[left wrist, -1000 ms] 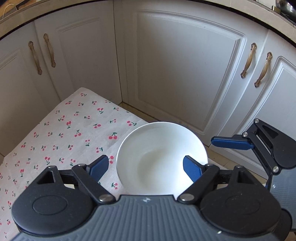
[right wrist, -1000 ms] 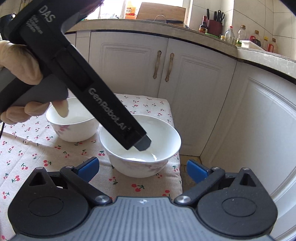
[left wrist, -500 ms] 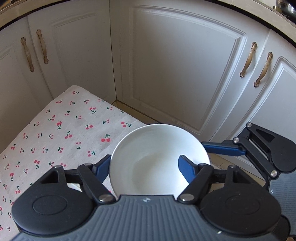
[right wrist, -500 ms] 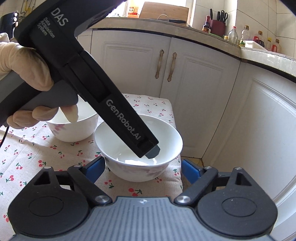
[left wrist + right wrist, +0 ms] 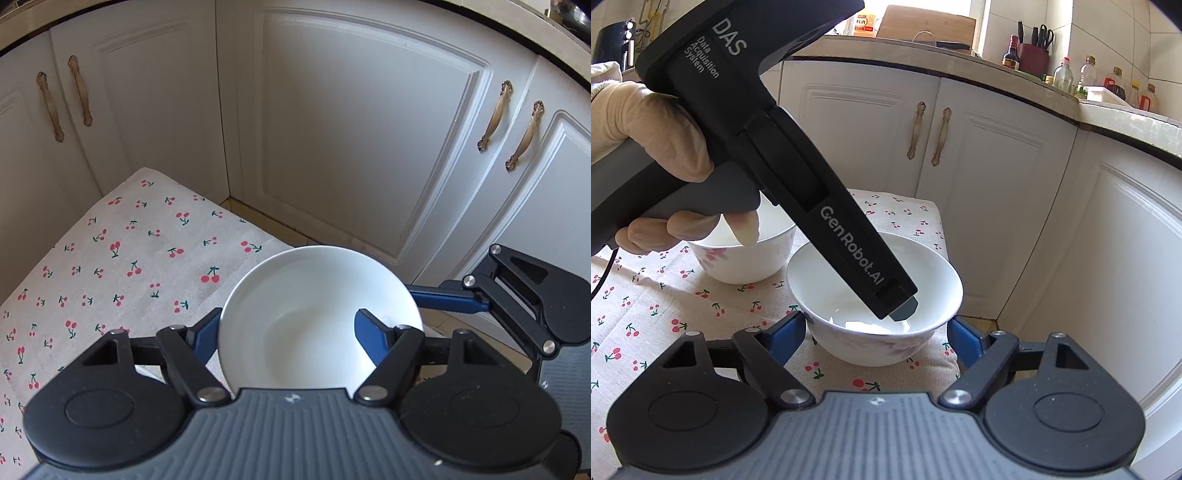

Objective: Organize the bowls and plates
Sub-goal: 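Lift the floral bowl off the tablecloth with the left gripper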

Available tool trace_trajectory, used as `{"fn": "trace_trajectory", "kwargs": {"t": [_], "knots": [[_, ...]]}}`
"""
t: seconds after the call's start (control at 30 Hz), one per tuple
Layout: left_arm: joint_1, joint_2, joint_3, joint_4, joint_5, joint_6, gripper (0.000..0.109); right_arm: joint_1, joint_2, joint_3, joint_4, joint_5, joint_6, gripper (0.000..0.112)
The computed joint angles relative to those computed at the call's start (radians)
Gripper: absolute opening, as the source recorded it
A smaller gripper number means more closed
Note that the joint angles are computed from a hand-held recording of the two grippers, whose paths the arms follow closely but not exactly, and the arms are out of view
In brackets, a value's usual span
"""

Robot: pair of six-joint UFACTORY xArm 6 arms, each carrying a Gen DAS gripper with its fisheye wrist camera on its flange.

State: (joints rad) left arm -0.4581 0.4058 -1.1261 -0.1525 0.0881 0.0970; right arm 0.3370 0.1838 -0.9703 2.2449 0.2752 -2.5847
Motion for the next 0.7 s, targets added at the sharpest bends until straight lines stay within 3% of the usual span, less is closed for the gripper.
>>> {"fn": "trace_trajectory", "kwargs": {"t": [0.23, 0.7], "knots": [[-0.006, 0.002, -0.005, -0.090, 0.008, 0.084, 0.074, 0.003, 0.001, -0.003, -0.012, -0.006, 0.013, 0.087], [-0.027, -0.094, 0.102, -0.072, -0.011, 0.042, 0.074, 0.025, -0.091, 0.076, -0.051, -0.025, 0.043, 0.087]]}}
